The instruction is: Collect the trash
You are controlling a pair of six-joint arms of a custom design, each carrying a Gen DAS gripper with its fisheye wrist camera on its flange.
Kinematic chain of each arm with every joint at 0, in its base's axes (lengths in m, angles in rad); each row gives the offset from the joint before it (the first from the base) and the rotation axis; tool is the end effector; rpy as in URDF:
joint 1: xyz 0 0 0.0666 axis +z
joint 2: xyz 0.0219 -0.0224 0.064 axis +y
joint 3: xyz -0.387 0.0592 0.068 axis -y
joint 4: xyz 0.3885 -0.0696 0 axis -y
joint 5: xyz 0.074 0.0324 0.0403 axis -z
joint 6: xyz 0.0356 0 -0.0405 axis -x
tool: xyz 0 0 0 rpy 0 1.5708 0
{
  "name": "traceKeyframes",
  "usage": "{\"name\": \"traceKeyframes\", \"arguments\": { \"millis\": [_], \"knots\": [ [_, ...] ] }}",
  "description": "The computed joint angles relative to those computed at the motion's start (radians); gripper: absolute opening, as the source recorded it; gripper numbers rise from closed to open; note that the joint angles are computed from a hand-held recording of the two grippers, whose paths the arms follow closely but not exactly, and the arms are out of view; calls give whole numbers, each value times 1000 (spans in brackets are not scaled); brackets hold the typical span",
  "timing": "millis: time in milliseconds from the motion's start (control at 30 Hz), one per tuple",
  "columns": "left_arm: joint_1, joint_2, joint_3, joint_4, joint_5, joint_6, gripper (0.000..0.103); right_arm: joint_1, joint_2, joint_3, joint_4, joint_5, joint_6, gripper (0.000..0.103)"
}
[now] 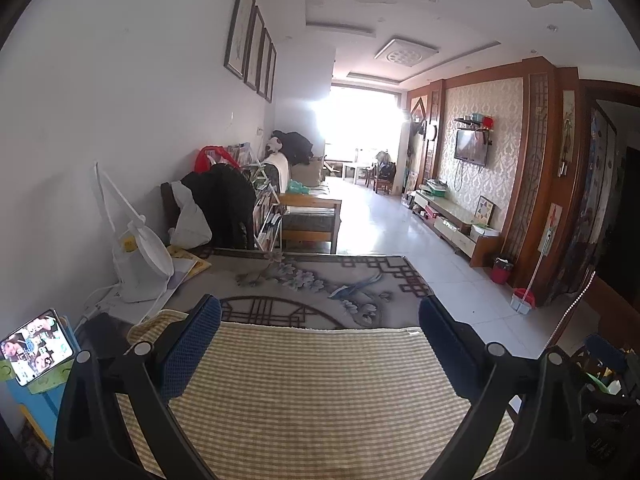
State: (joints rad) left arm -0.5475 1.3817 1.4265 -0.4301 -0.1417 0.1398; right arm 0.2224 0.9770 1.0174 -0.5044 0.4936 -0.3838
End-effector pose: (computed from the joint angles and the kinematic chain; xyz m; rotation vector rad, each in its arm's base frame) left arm 0.4338 -0.2590 0.4996 0.3055 1.9413 -0.3143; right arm 0.3394 0.0590 0.4578 0.4607 1.9231 -0.1095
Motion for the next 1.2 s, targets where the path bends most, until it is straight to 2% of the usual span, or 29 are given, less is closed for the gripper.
{"name": "traceKeyframes", "arguments": {
  "millis": [533, 1200],
  "knots": [
    [-14, 2, 11, -46, -16, -7, 95, -15, -2, 5, 12, -33, 10, 98],
    [1, -13, 1, -64, -43, 8, 95, 4, 3, 14, 10, -50, 21, 98]
  ]
}}
